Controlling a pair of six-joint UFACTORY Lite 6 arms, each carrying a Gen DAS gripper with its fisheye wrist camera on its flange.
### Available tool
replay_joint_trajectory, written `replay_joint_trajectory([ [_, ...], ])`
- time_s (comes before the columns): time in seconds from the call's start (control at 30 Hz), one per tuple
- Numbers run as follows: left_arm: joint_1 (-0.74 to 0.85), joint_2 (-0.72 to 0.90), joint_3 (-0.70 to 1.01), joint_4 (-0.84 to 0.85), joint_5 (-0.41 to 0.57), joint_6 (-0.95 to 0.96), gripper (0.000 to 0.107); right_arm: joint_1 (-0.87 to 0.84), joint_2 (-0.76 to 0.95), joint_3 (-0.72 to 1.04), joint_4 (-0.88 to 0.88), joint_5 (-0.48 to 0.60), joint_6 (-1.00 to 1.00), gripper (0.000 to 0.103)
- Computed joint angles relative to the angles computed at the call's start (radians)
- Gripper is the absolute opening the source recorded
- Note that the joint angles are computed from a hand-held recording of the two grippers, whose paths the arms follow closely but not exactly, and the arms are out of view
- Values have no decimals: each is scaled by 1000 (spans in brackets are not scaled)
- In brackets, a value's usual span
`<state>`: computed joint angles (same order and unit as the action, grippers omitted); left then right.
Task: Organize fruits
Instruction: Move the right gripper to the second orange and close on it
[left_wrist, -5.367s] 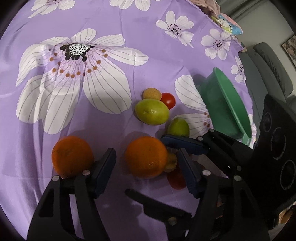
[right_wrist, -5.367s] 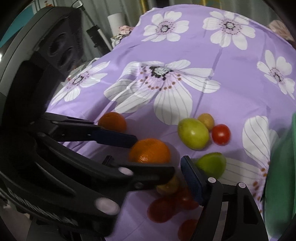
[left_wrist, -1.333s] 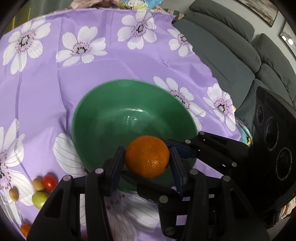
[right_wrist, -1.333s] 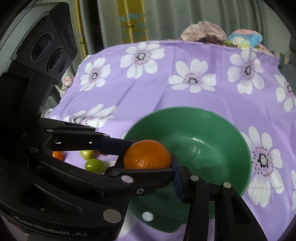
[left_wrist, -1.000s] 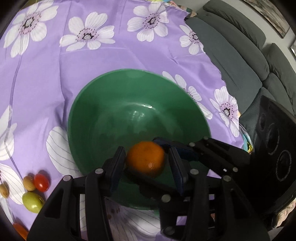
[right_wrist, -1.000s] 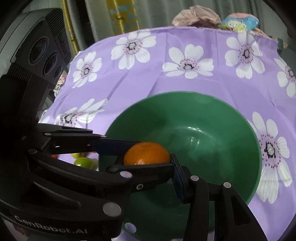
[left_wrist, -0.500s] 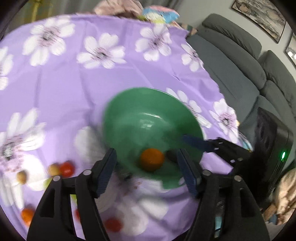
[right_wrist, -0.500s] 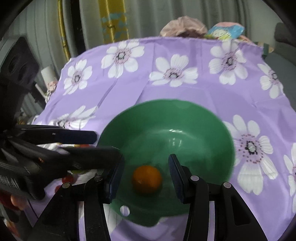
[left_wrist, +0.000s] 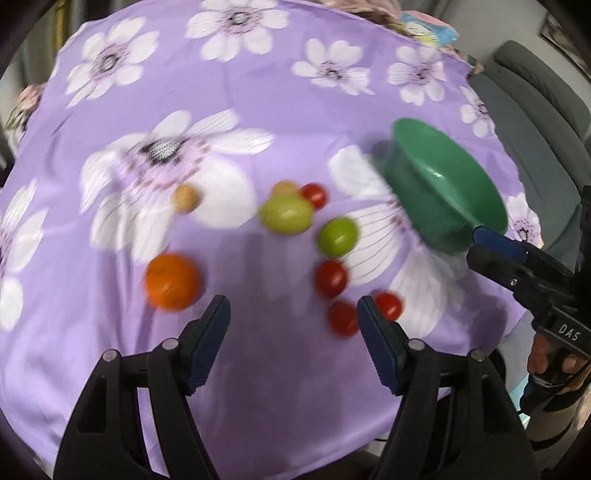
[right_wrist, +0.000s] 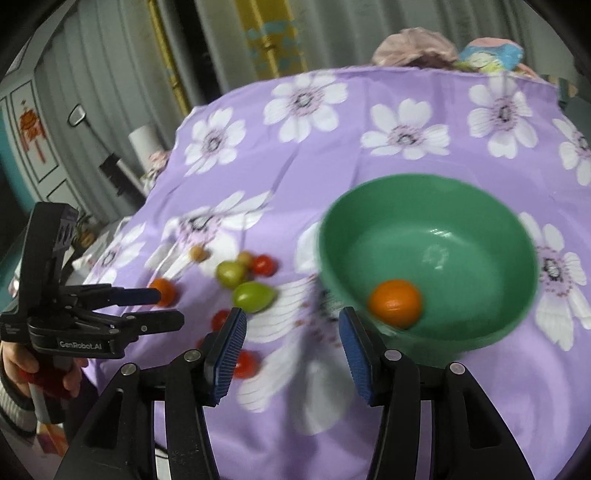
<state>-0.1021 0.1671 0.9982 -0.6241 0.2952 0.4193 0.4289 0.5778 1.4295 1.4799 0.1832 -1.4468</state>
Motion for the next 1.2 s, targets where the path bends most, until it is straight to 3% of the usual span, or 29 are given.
replay_joint_trajectory([
  [0.17,76,-108,-129,-150,-11,167,71,86,63,81,-290,5,297,53],
  [0.3,151,-189,-211,-316,-2,352,71,153,125,171,-626,19,632,53],
  [0.6,329,-263,-334,-647,72,761,71,234,220,305,-1057,70,1058,53],
  [1.0,392,-170,-272,-758,171,912,70,251,407,554,-1147,185,1157,53],
  [1.2,388,-82,-168,-733,175,906,70,260,562,796,-1153,284,1150,53],
])
